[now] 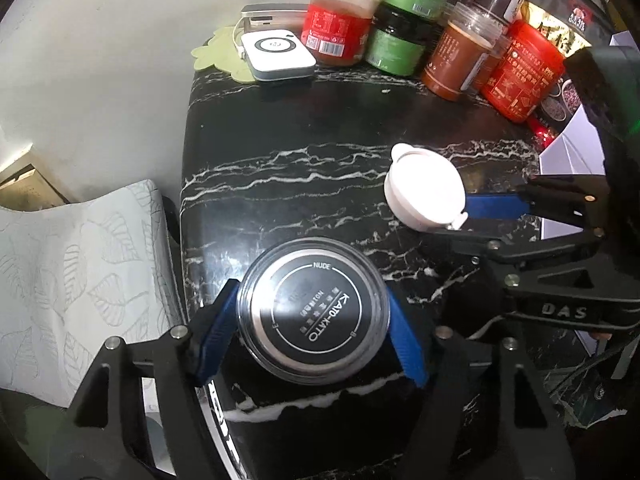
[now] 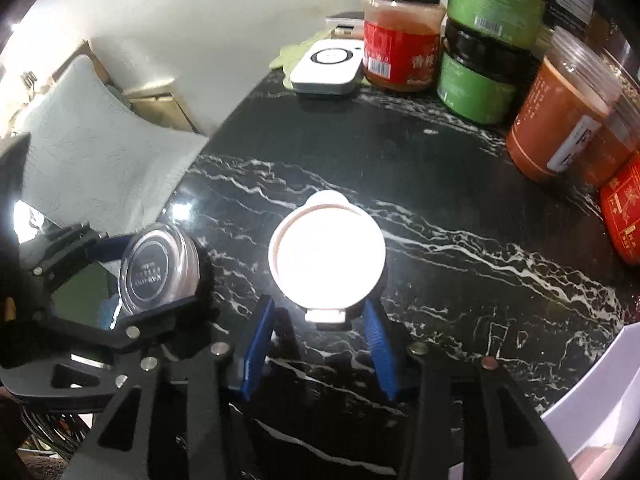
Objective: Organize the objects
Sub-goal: 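Lift the silver tin with the left tool while the right tool lifts the white compact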
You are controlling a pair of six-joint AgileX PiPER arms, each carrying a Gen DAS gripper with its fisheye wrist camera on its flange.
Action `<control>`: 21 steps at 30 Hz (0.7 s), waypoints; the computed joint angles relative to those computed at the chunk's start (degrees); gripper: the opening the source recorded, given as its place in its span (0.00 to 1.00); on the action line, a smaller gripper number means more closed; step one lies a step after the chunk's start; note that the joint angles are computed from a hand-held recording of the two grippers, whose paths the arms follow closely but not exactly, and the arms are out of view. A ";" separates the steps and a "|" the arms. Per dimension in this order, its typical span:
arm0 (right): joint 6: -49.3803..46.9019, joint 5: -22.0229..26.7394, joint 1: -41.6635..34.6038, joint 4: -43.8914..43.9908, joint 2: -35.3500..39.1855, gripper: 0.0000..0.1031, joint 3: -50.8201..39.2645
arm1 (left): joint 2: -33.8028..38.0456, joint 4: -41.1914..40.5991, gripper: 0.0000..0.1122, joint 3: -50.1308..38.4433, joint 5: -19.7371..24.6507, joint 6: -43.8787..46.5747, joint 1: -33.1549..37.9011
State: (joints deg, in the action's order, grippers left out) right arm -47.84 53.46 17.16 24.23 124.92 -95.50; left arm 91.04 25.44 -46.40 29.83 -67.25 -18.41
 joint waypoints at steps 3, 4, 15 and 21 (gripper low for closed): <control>0.86 -3.22 0.74 -0.29 0.07 0.62 0.33 | -0.25 0.63 0.61 0.29 0.43 -2.08 -0.52; 0.77 -3.36 0.78 0.26 0.35 0.63 0.07 | -0.19 0.70 0.61 0.24 0.58 -2.31 -0.52; -1.97 -7.25 1.50 1.67 -0.11 0.58 2.94 | 0.61 0.81 0.61 -0.71 1.17 -1.78 0.28; -4.09 -7.94 -0.04 1.44 -4.00 0.58 9.33 | 0.09 0.18 0.61 -0.27 0.76 -1.52 -1.02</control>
State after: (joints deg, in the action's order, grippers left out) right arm -51.93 45.52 17.12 25.67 120.91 -86.17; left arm 91.12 25.61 -46.67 30.58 -68.77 -19.43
